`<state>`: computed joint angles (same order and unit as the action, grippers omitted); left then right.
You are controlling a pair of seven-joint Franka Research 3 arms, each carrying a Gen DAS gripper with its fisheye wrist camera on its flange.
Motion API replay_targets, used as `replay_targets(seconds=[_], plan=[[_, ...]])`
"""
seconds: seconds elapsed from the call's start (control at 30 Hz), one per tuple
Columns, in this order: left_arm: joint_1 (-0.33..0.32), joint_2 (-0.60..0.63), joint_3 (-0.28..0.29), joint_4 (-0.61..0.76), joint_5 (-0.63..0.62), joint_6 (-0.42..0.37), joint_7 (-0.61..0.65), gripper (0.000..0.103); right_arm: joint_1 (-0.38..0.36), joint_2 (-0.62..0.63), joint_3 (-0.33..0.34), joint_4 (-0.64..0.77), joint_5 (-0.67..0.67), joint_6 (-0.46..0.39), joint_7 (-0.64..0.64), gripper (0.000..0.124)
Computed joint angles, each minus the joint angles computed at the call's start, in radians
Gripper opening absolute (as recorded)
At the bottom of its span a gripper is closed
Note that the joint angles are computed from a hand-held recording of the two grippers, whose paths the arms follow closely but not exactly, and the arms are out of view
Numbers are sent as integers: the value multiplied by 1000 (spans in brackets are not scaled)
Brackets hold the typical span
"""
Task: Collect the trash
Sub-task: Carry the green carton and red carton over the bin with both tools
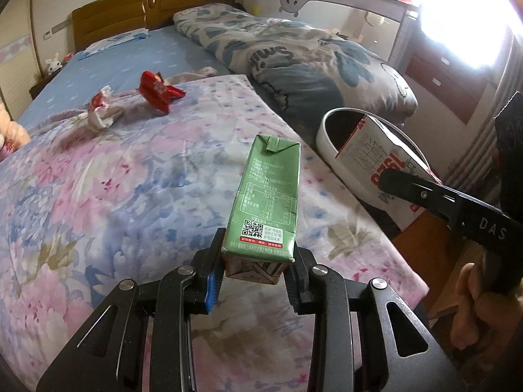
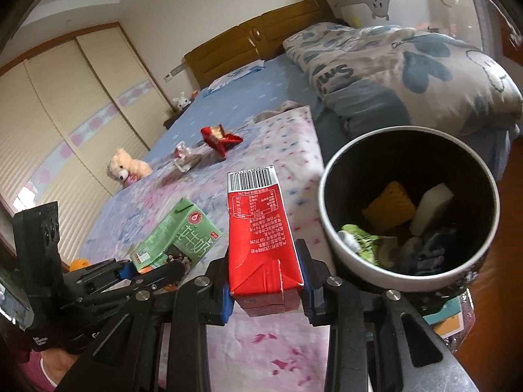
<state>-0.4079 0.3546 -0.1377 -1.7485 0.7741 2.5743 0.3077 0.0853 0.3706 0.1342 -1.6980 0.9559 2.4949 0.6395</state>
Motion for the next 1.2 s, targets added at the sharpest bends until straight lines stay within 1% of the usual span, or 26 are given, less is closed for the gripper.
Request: replay_targets(seconds=[0.27,0.7,1.2], plan=[[-15,64,-4,97,-27,-12,72,30,-13,0,-13,8,-14,24,24,32],[-46,164,12,249,-94,-21,182,30,-41,34,-23,61,-58,58,84,32],[-81,282,32,443,-158,-67,293,30,-69,99,-19,149,-138,58,157,32]])
